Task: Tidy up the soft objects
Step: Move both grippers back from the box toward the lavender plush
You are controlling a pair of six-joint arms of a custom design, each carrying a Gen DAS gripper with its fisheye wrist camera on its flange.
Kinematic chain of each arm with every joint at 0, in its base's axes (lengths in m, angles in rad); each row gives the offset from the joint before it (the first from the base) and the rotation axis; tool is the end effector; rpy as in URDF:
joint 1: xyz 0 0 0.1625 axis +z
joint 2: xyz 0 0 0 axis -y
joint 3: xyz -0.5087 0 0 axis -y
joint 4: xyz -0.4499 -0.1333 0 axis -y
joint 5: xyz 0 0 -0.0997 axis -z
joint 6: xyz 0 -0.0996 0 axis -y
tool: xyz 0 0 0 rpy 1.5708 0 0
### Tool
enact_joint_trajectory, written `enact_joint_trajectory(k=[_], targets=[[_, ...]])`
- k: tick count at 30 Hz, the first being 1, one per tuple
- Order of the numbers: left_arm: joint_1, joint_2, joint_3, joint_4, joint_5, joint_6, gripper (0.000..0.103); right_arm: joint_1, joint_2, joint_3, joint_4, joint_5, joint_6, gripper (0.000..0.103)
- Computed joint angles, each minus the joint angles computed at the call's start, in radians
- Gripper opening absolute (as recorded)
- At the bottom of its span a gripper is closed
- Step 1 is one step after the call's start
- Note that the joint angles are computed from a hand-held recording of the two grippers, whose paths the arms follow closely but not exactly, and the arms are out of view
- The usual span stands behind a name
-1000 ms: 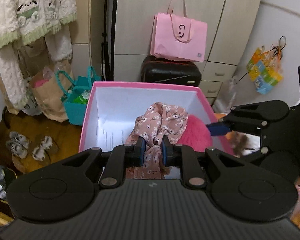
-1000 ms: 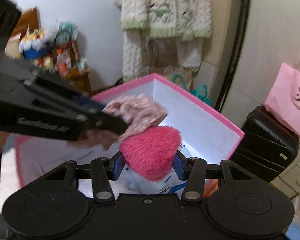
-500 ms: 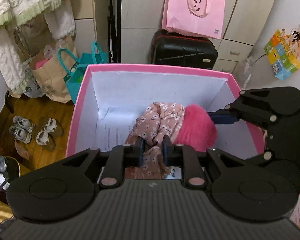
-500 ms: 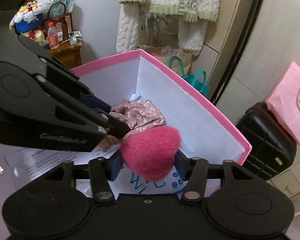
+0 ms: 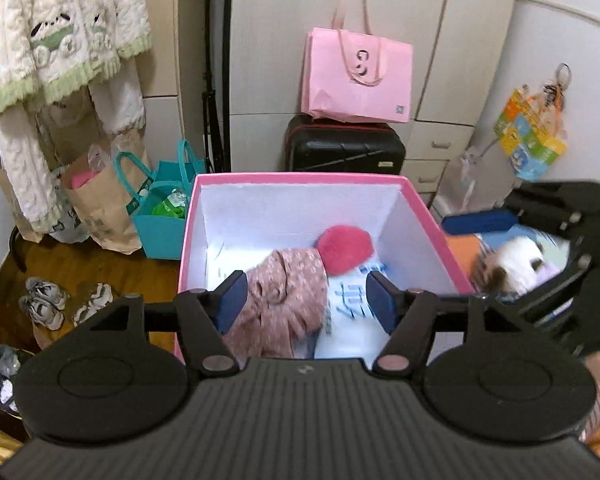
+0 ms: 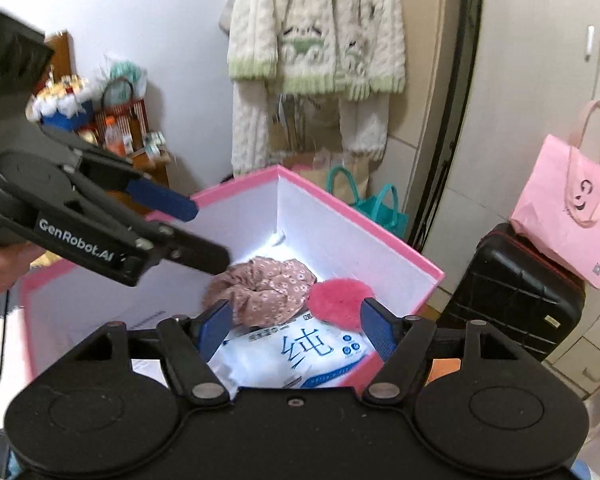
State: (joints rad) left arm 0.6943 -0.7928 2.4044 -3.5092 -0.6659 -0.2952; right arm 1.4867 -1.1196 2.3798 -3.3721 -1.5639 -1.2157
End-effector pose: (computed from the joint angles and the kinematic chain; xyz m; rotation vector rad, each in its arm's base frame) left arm -0.2126 -0.4524 0.0491 0.4995 2.3359 -0.9671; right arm 0.0918 -0.5056 0.1579 1.4789 -2.3238 0.6140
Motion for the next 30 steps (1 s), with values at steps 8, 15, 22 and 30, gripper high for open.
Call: enact_joint_trajectory(k=[8, 15, 22, 30], targets=[[-0.138, -0.086, 0.097, 0.132, -0.014, -0.146, 0.066, -0.034, -0.195, 0.111, 0.064, 0.072, 0.009, 0.075], [-0.257, -0.125, 0.130, 0.313, -0.035, -0.286, 0.066, -0.059, -0.347, 0.188, 0.131, 0.117, -0.022, 0.075], [-0.392, -0.135, 0.164, 0.356, -0.041, -0.364, 0.071, -0.098, -0.489, 0.225, 0.248, 0.135, -0.032, 0.076], [-0.469, -0.101, 0.163, 0.357, -0.100, -0.392, 0.072, -0.189, -0.658, 0.285, 0.310, 0.177, -0.114, 0.077]])
